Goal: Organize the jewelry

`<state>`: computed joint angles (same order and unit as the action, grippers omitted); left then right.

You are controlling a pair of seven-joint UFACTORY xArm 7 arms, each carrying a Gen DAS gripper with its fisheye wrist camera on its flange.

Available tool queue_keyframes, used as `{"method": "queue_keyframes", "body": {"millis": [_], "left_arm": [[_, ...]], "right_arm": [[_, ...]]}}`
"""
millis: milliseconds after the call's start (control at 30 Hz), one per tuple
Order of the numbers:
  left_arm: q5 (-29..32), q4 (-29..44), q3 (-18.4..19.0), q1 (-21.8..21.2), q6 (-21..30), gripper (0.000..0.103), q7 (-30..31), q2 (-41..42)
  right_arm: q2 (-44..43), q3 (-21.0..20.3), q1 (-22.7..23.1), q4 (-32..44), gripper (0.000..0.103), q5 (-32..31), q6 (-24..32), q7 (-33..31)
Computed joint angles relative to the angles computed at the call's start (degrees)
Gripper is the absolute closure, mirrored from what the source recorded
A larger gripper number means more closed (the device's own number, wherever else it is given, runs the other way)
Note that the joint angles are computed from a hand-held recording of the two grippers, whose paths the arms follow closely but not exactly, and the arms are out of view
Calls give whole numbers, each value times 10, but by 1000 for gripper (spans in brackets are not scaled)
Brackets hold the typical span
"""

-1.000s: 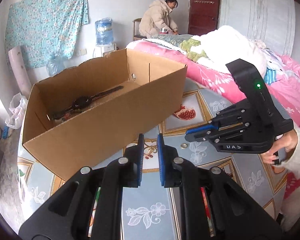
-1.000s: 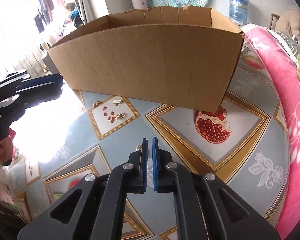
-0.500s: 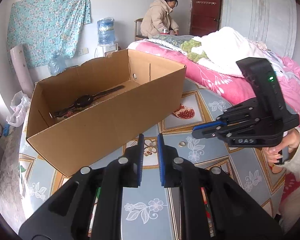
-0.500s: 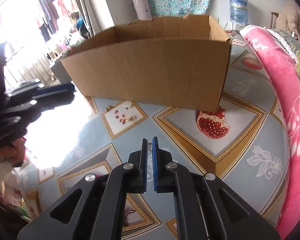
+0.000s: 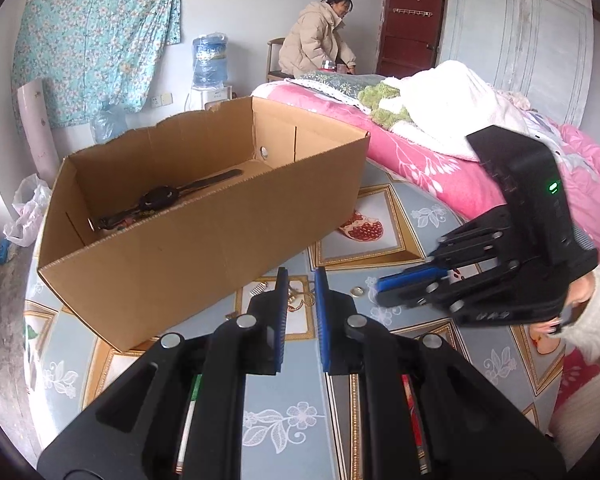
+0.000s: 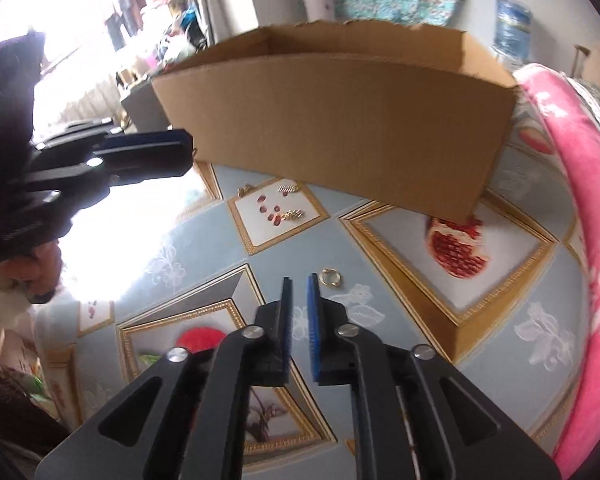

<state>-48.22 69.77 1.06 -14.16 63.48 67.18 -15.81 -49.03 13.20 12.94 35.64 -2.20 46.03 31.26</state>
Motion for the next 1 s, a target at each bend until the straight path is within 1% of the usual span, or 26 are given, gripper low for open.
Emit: {"method": "queue_keyframes", "body": {"millis": [67, 100, 133, 233, 300, 400, 433, 533, 567, 600, 633, 667, 700, 733, 900, 933, 1000], "left_arm": [[1, 0, 0, 1, 0, 91, -1, 1], [1, 2, 1, 1, 2, 93, -2, 3], [1, 3, 1, 2, 3, 93, -3, 4], [1, 5, 1, 3, 2, 93, -3, 6], [2, 7, 0, 5, 2, 93, -3, 9], [9, 4, -5, 5, -1, 93, -8, 13], [12, 7, -4, 6, 7, 93, -13, 16], [27, 27, -5, 8, 63, 90, -30, 39], [30, 26, -8, 10, 69, 86, -30, 41], [40, 26, -13, 9, 81, 77, -24, 44], [47, 23, -17, 9, 86, 72, -18, 45], [49, 17, -20, 9, 84, 66, -13, 43], [53, 13, -25, 7, 86, 63, -6, 43], [55, 10, -27, 5, 87, 63, -2, 44], [76, 2, -44, -6, 54, 62, 10, 56], [72, 0, -44, -7, 50, 63, 19, 55], [87, -19, -51, -12, 20, 65, 42, 39]], "right_arm": [[14, 6, -6, 0, 62, -8, -7, 1], [17, 7, -8, -2, 62, -13, -12, 2], [19, 11, -12, -3, 62, -18, -14, 4], [27, 3, -7, -4, 62, -20, -19, -4], [31, 14, -22, -1, 91, -36, -14, 6], [38, -5, -20, 3, 93, -22, -11, 10], [40, -4, -20, 5, 93, -24, -10, 9], [44, 9, -26, 10, 93, -41, -4, 10], [43, 12, -26, 10, 93, -42, -4, 15], [40, 12, -25, 9, 93, -42, -1, 18], [33, 15, -26, 8, 93, -43, 7, 24], [30, 18, -28, 7, 93, -45, 10, 31], [22, 14, -25, 2, 93, -43, 10, 32], [17, 10, -22, -3, 93, -40, 9, 32], [3, 2, -15, -18, 93, -36, 3, 23], [-1, -1, -14, -22, 93, -34, -1, 22], [-9, -13, -14, -35, 93, -29, -15, 15]]}}
